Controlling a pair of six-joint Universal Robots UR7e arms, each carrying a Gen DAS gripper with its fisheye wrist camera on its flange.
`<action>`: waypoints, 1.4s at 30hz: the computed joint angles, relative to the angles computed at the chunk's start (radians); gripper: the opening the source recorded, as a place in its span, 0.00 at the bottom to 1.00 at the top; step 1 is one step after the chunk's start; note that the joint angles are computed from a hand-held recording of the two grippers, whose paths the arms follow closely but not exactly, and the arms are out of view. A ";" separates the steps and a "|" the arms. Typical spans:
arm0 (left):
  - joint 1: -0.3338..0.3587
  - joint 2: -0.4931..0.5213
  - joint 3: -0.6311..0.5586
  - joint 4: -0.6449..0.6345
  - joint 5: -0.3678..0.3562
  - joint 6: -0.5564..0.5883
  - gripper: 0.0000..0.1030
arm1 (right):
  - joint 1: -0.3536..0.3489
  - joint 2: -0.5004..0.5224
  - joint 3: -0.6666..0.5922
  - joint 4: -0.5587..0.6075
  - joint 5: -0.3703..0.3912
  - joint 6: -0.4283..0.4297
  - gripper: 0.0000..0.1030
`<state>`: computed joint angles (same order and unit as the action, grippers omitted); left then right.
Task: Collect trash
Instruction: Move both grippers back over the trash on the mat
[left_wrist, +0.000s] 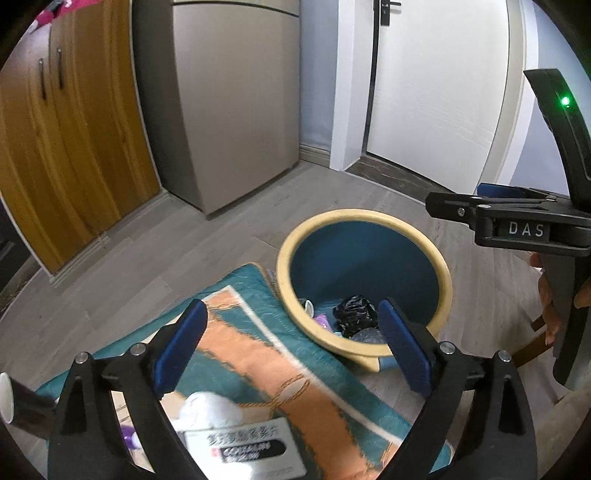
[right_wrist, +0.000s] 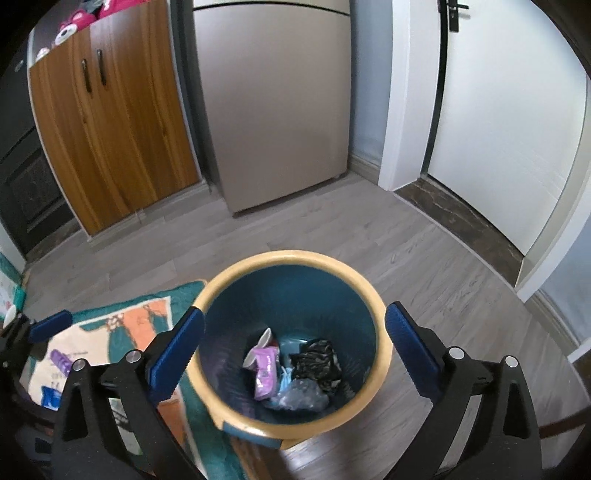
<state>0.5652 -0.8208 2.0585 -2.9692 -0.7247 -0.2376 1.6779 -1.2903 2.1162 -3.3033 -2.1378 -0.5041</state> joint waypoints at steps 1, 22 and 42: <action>-0.011 -0.018 0.016 0.011 0.011 -0.011 0.90 | 0.006 -0.005 0.008 -0.002 -0.002 0.006 0.95; -0.264 -0.540 0.329 0.748 0.169 -0.721 0.94 | 0.178 -0.100 0.205 0.117 0.024 0.175 0.95; -0.276 -0.848 0.368 1.406 0.162 -1.199 0.94 | 0.285 0.257 0.216 -0.011 -0.050 0.173 0.95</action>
